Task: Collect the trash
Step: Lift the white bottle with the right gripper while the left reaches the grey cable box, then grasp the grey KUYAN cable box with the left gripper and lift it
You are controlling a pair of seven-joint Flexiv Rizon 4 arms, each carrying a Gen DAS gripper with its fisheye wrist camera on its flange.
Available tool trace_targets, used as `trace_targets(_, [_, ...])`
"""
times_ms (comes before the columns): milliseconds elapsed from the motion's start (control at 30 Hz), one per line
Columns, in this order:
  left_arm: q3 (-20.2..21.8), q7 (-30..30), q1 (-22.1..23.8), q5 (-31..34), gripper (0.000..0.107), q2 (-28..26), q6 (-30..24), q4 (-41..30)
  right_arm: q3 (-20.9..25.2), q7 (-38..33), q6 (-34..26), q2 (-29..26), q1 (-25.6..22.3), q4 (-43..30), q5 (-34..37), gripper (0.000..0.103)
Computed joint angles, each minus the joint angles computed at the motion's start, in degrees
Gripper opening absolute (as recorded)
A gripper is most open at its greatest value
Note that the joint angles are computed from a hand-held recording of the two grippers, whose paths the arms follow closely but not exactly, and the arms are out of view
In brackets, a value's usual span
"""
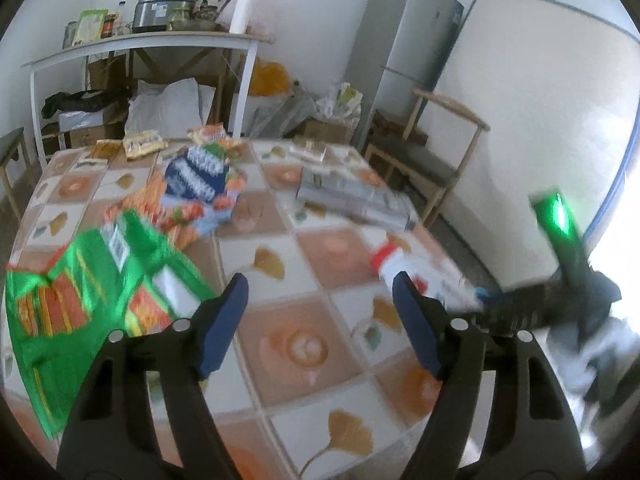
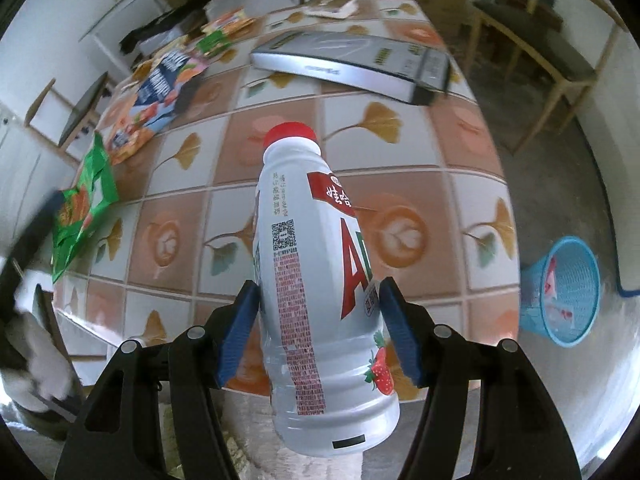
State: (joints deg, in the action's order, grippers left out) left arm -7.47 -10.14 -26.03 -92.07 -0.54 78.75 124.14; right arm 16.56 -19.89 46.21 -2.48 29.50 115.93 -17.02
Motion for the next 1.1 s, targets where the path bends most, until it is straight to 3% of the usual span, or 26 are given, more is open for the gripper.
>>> trace_targets(67, [2.48,-3.77,-0.69,2.38,0.066,-1.22,-2.48,-3.49,0.04,1.31,-0.50,0.76,-0.05,0.86,-1.11,0.061])
trace_targets(200, [19.30,-6.59,-15.15,-0.32,0.063,-7.57,-4.78,-15.70,0.14,3.79,1.06,2.08,-0.57,3.06,-2.56,0.061])
trace_targets(300, [32.64,-20.09,-21.80,8.27,0.062,-16.32,-15.68,-26.64,0.22,5.28,2.31,2.96,-1.03,4.57,-3.65,0.061])
trace_targets(367, [35.48,-26.29,-21.05,12.72,0.062,-21.55,-23.86,-33.61,0.23,5.73,3.06,3.45,-1.37,5.40,-4.04,0.061])
trace_targets(433, [31.25,-30.55,-15.19,21.14,0.062,-27.32,-31.06,-42.94,0.26,5.97,3.82,3.91,-1.69,6.04,-3.81,0.061])
trace_targets(533, [17.42,-42.48,-4.21,44.41,0.062,-34.65,-34.34,-56.94,0.31,6.67,4.53,4.87,-2.27,7.27,-3.85,0.061])
trace_targets(600, [8.25,-50.31,0.99,59.27,0.062,-40.53,-36.63,-66.27,0.37,7.86,5.78,5.89,-2.83,8.67,-3.57,0.061])
trace_targets(667, [3.36,-55.60,2.59,70.46,0.054,-46.61,-41.28,-75.61,0.51,8.86,6.91,6.78,-3.30,9.86,-3.23,0.061])
trace_targets(800, [5.91,-58.88,-0.51,79.70,0.037,-58.90,-51.37,-94.27,1.00,12.23,7.05,9.03,-4.30,12.05,-3.41,0.060])
trace_targets(900, [6.99,-61.38,-1.39,83.04,0.032,-65.42,-57.25,-105.05,1.41,14.76,8.24,10.31,-4.86,13.62,-3.39,0.060])
trace_targets(967, [6.90,-61.02,-1.54,84.97,0.031,-64.97,-57.02,-103.69,1.72,16.40,8.99,11.02,-5.19,14.58,-3.83,0.060])
trace_targets(1033, [8.54,-62.30,-2.25,89.02,0.030,-60.92,-54.03,-96.39,1.80,17.70,10.30,11.47,-5.60,15.53,-4.27,0.060])
trace_targets(1100, [6.13,-64.81,-1.25,93.48,0.029,-58.23,-53.80,-92.34,1.81,19.12,12.10,11.68,-6.12,16.50,-5.14,0.060])
